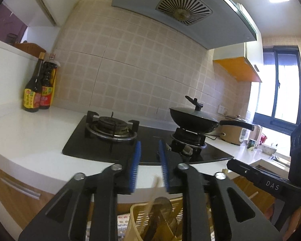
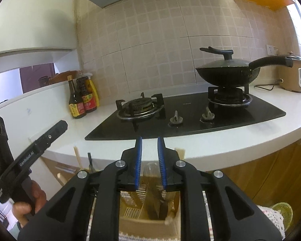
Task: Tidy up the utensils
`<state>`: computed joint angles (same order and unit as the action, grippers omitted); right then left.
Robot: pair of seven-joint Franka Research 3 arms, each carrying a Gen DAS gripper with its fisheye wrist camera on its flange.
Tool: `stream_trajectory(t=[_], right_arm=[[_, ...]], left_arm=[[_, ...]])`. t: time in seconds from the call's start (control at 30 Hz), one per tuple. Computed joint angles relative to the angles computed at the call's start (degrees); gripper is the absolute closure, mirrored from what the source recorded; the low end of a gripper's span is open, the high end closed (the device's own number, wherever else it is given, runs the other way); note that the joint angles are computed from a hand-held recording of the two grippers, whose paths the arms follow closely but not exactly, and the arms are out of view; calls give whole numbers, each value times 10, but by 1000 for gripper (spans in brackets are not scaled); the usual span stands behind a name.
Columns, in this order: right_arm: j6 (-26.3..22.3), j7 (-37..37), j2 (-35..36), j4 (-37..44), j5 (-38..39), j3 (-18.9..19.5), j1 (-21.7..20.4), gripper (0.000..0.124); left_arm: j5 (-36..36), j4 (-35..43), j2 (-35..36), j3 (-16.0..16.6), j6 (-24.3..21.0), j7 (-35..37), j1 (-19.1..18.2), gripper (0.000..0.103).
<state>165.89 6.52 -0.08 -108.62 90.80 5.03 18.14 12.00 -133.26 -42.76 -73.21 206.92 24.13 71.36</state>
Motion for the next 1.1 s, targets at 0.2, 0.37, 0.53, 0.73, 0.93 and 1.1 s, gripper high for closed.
stream_trajectory(t=[0.2,0.37,0.53,0.73,0.93,1.1], right_arm=[[-7,3,-46,-45,-3,-7,1,86],[-7,10,-83,-77,-16,-14,9,84],[-2,12,-121,-114,-18,-22,19,81],[6,31,-170,-167,-39,-31,28,79],[15,31,-222,-219,-46,-44,37,70],[21,35,-258,-255,-60,-52,46,63]], left_arm=[[-7,-39,4,58,-4,23,-73,73],[-29,-69,-15,104,-21,55,-138,65],[-46,-99,-41,148,-40,69,-196,62],[-40,-136,-73,200,-81,72,-273,58],[-27,-173,-118,235,-114,45,-333,50],[-3,-191,-155,250,-157,10,-370,39]])
